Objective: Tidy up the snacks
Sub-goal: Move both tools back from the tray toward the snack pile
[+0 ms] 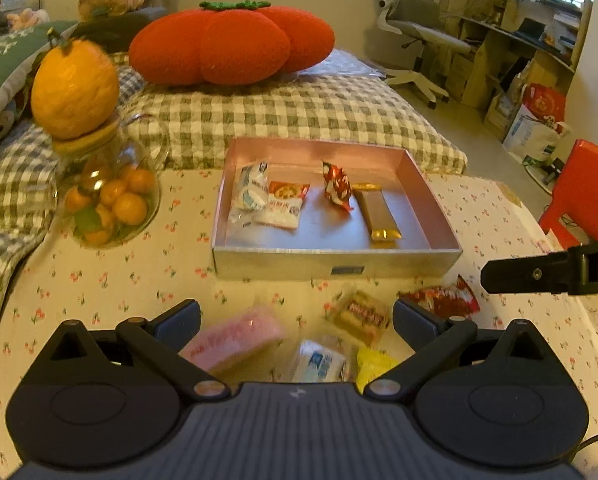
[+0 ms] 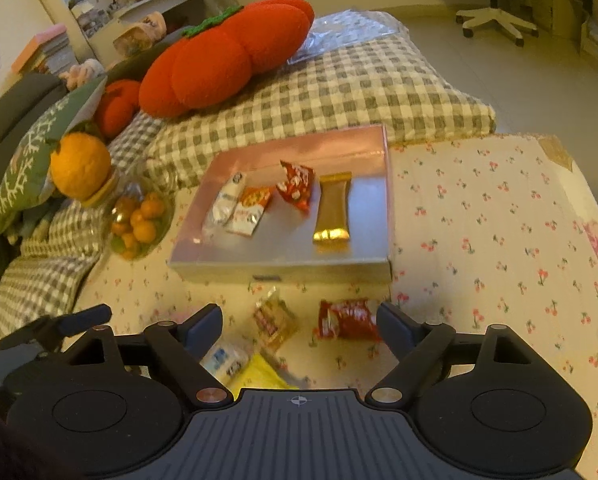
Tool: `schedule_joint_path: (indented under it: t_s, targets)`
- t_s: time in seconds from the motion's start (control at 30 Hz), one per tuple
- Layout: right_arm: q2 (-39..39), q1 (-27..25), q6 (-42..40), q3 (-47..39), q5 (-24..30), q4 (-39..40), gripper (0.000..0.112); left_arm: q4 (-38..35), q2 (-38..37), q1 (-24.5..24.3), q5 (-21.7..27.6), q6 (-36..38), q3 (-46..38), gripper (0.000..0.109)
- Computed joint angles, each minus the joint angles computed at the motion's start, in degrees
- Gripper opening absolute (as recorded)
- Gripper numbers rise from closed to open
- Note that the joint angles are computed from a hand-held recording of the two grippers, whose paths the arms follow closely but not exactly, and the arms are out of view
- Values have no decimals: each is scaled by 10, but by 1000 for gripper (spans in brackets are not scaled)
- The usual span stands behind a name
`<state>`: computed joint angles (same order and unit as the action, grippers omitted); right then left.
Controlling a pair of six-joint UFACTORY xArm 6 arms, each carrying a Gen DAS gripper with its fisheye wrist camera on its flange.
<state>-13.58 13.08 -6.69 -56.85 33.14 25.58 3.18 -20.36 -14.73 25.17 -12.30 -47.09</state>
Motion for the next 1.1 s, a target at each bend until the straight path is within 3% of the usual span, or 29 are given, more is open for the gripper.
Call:
schedule_joint_path:
  t_s: [0.43,0.7,1.03,1.1]
  targets:
    - [-65,17,-11,113,-69,-43,87,35,-80,24,-38,-35,95,102]
    - [-99,15,-39,177,-118,-87,87,25,-121,40,-39,4,144,102]
    - [-128,14,-139,241,-162,-52,87,-30,-163,32,-63,92,196,102]
    - [-134,15,-144,251,-163,-57,92,-48,-165,26,-55,119,198,102]
